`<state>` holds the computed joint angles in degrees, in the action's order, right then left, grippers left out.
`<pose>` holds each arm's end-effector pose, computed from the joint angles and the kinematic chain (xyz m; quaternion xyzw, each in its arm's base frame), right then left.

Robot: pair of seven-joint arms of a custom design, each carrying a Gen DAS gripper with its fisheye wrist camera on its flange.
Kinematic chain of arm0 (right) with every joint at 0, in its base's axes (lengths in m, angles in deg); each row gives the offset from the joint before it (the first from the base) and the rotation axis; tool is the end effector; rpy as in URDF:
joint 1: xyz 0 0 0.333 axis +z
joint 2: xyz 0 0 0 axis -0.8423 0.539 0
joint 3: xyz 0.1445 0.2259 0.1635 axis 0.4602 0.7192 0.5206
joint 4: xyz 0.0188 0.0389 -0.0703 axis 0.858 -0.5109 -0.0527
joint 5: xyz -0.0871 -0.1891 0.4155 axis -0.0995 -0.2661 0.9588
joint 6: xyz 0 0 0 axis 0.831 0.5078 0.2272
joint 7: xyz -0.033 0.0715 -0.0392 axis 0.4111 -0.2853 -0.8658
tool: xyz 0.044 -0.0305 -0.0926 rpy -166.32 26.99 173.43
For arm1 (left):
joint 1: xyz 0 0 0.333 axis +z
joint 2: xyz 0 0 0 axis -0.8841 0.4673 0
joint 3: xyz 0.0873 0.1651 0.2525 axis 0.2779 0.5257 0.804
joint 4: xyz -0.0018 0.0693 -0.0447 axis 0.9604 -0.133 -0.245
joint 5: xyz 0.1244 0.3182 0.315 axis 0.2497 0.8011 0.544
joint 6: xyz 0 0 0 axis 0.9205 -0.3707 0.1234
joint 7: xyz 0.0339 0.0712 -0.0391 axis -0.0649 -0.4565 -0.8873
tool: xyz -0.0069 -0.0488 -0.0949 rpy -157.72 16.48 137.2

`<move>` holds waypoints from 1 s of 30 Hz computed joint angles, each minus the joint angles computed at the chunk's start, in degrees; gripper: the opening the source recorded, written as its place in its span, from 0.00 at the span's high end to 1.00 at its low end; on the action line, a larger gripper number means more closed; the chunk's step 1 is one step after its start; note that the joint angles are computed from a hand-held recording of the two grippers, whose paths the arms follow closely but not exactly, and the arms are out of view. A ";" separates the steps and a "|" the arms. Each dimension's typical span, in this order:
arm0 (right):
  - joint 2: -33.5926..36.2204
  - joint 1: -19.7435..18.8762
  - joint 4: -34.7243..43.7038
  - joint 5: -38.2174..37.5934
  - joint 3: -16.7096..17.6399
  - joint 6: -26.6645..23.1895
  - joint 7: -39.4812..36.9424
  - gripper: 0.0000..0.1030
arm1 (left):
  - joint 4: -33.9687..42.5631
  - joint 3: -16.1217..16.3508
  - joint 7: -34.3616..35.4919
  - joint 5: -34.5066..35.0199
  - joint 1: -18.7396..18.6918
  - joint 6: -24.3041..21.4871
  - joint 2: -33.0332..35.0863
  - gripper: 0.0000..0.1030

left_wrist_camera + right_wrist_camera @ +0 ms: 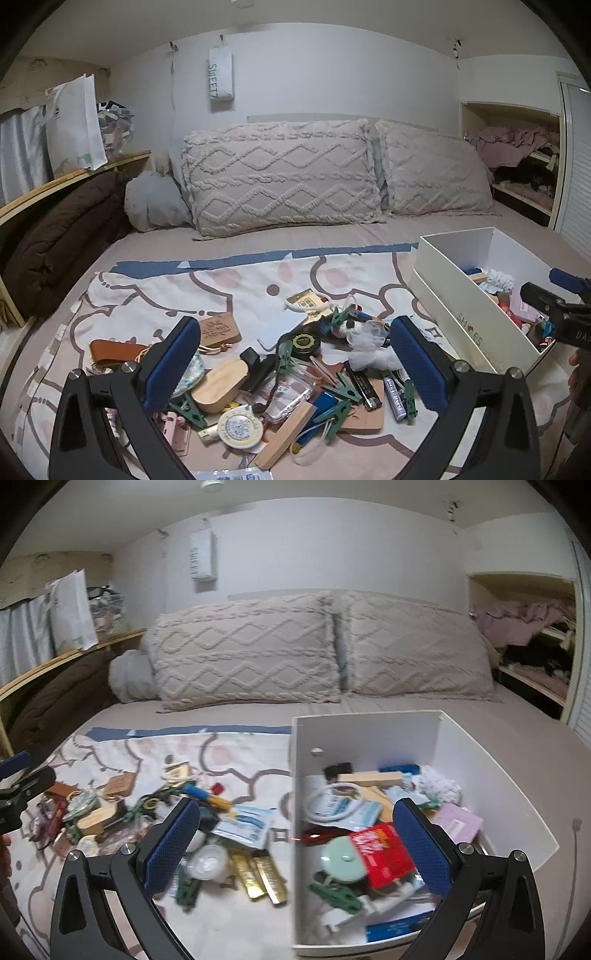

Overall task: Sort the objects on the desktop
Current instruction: 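Move the left tool over the white medicine packet while the right approaches a green clip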

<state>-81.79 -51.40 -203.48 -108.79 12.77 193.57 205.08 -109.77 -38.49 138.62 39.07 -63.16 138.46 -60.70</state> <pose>0.4977 0.2506 0.5887 -0.5829 0.6390 -0.3520 0.3578 0.5196 -0.1740 0.6094 -0.5514 0.6601 -0.3768 0.3438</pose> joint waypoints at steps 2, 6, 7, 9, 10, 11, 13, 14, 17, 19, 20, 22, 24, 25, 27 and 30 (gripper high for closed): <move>0.32 0.28 0.52 -0.43 0.41 0.53 -0.27 0.00 | -0.82 0.38 0.14 -0.11 0.03 0.29 -0.90 0.00; 0.77 0.82 1.27 -1.43 1.01 1.57 -0.74 0.00 | -2.51 2.11 1.36 -1.71 -0.88 0.44 -2.84 0.00; 0.92 0.95 1.46 -1.63 1.16 1.76 -0.81 0.00 | -3.06 2.66 1.74 -2.37 -1.16 0.77 -3.41 0.00; 1.16 1.20 1.88 -2.18 1.61 1.88 -0.82 0.00 | -4.20 3.60 2.57 -3.67 -1.64 1.49 -4.58 0.00; 1.24 1.27 2.02 -2.52 1.77 1.92 -0.68 0.00 | -4.78 3.91 3.01 -4.18 -1.74 1.87 -5.15 0.00; 1.26 1.48 2.04 -2.66 1.77 2.09 -0.74 0.00 | -5.34 3.94 3.27 -4.49 -1.56 2.28 -5.72 0.00; 1.61 2.06 2.24 -2.39 1.59 2.78 -1.13 0.00 | -6.15 3.55 3.61 -4.65 -0.79 2.92 -6.53 0.00; 1.77 2.22 2.33 -2.34 1.58 3.08 -1.19 0.00 | -6.52 3.47 3.91 -4.68 -0.49 3.15 -6.90 0.00; 2.43 2.43 2.92 -2.88 2.13 3.15 -0.88 0.00 | -7.53 3.91 4.84 -5.35 -0.37 4.06 -7.76 0.00; 2.99 2.74 3.36 -3.62 2.42 3.11 -0.83 0.00 | -7.99 4.83 5.69 -6.36 -1.03 4.47 -8.13 0.00; 3.33 2.92 3.52 -4.25 2.48 3.56 -0.99 0.00 | -8.15 5.66 6.35 -7.12 -1.78 4.56 -8.26 0.00; 3.66 2.65 3.62 -6.55 2.95 4.65 -0.02 0.00 | -8.40 6.55 7.30 -8.37 -2.53 4.69 -8.51 0.00; 3.91 2.73 3.84 -8.05 3.16 4.50 0.74 0.00 | -8.86 6.12 7.41 -8.86 -1.79 5.16 -9.01 0.00; 3.95 2.68 3.84 -8.99 3.20 4.96 1.52 0.00 | -9.12 5.66 7.30 -8.88 -1.18 5.40 -9.31 0.00; 3.81 2.55 3.79 -10.45 3.14 5.99 3.25 0.00 | -9.69 4.63 6.85 -8.67 0.21 6.00 -9.98 0.00; 3.09 2.00 3.53 -12.46 3.38 7.16 6.12 0.00 | -10.49 4.39 6.70 -8.71 0.85 6.85 -10.86 0.00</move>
